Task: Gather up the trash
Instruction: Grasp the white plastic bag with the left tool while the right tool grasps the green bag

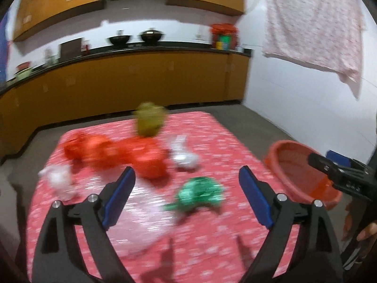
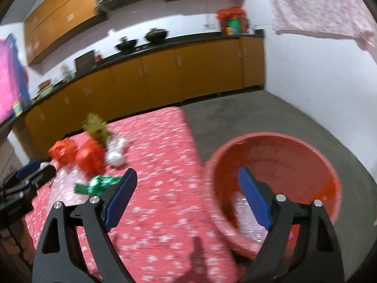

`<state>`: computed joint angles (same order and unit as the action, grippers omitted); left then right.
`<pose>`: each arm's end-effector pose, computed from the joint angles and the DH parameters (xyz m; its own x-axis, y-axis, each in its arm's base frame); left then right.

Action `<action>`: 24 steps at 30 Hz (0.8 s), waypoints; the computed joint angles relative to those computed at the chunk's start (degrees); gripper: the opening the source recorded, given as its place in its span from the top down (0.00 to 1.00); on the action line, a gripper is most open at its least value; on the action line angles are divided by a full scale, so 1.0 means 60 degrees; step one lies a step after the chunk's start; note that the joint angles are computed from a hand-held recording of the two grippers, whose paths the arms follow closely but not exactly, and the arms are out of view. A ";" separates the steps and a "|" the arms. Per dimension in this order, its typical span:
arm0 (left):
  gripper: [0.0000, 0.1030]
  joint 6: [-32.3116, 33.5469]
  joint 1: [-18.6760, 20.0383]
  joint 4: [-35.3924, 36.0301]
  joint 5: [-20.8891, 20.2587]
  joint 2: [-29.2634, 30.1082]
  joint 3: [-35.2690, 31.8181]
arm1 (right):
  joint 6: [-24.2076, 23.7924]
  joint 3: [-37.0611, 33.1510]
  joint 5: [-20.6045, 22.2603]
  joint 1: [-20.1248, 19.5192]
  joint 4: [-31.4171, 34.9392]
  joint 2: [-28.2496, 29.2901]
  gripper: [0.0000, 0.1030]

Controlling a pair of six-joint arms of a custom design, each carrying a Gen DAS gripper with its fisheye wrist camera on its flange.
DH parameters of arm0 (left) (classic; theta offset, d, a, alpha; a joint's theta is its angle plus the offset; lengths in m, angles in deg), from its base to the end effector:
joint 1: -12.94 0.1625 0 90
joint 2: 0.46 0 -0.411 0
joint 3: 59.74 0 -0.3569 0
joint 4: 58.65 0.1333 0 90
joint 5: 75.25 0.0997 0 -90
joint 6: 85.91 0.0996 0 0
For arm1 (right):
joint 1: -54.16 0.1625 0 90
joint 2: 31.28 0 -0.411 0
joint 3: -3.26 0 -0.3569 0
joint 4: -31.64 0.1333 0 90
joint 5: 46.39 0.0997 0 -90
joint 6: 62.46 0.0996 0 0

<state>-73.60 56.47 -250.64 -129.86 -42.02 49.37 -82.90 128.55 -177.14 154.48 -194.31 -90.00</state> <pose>-0.2832 -0.5324 0.0947 -0.6531 0.4782 -0.5872 0.7545 0.4770 -0.4507 0.1498 -0.4414 0.2530 -0.7789 0.3150 0.5423 -0.3576 0.4872 -0.7967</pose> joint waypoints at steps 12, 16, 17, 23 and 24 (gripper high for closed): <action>0.14 0.0030 0.1777 -0.0169 0.2102 -0.0725 -0.0639 | 0.0125 -0.1757 0.0305 0.0332 0.1981 0.1718 0.19; 0.14 -0.0382 0.2262 0.0351 0.2248 -0.0605 -0.1251 | 0.0327 -0.2348 0.0207 0.0346 0.2617 0.2173 0.21; 0.14 -0.0481 0.2366 0.0512 0.2224 -0.0561 -0.1408 | 0.0436 -0.2502 0.0189 0.0334 0.2846 0.2274 0.22; 0.14 -0.0537 0.2690 0.1115 0.2048 -0.0181 -0.2245 | 0.0695 -0.3235 -0.0048 0.0306 0.3668 0.2771 0.29; 0.14 -0.0483 0.2724 0.1194 0.2032 -0.0104 -0.2385 | 0.0714 -0.3337 -0.0084 0.0302 0.3828 0.2842 0.30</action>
